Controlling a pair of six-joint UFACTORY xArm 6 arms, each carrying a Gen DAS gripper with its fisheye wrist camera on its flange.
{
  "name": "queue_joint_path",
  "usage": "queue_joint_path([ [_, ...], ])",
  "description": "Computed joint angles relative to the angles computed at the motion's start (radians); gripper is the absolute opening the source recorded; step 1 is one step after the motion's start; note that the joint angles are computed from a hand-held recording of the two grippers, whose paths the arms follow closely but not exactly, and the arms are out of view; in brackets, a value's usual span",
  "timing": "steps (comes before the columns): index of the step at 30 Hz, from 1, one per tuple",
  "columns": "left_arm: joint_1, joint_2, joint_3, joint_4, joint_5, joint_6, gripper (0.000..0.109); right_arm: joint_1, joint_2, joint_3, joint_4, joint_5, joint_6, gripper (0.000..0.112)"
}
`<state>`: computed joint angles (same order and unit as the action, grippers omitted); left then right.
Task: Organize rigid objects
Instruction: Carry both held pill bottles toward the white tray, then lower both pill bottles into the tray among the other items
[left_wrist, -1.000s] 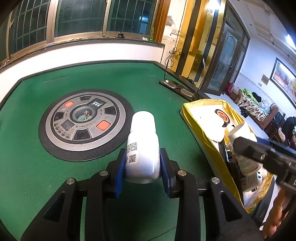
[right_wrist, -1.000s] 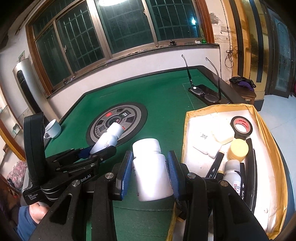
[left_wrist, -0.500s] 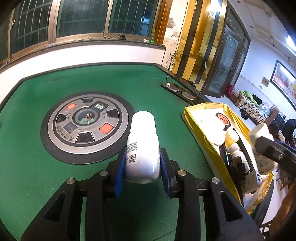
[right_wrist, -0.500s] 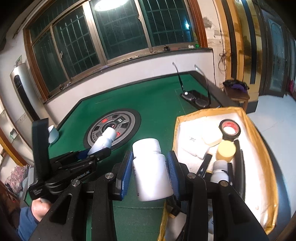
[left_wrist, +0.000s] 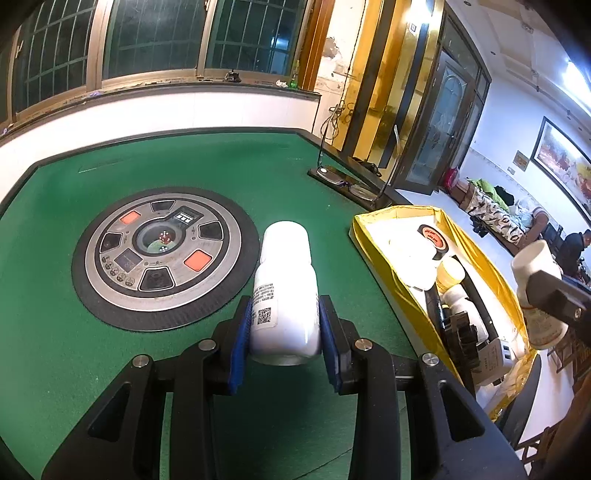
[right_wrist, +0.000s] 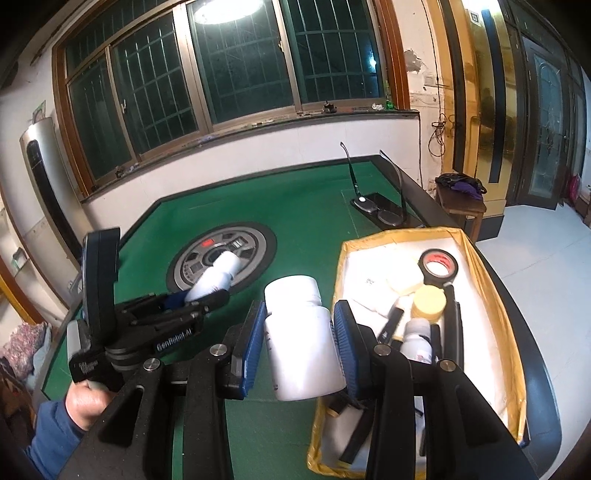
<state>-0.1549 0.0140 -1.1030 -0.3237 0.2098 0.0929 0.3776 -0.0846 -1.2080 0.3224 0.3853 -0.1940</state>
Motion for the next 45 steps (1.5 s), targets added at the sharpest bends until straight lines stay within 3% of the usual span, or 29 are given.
queue_joint_path([
  [12, 0.014, 0.012, -0.01, 0.021, 0.026, -0.034, 0.032, 0.008, 0.015, 0.005, 0.068, 0.014, -0.064, 0.034],
  [19, 0.012, -0.001, -0.005, -0.029, 0.031, 0.002, 0.032, 0.011, 0.027, -0.016, 0.038, -0.002, -0.035, 0.034],
  [26, -0.004, -0.013, -0.005, -0.121, 0.05, 0.097, 0.032, 0.011, 0.037, -0.035, 0.072, 0.04, -0.061, 0.034],
  [33, -0.04, -0.028, -0.013, -0.305, 0.079, 0.269, 0.032, -0.063, 0.004, -0.015, 0.09, 0.009, -0.055, 0.034],
  [45, -0.102, -0.065, -0.019, -0.382, 0.095, 0.35, 0.032, -0.185, 0.018, -0.02, 0.079, 0.047, -0.016, 0.034],
])
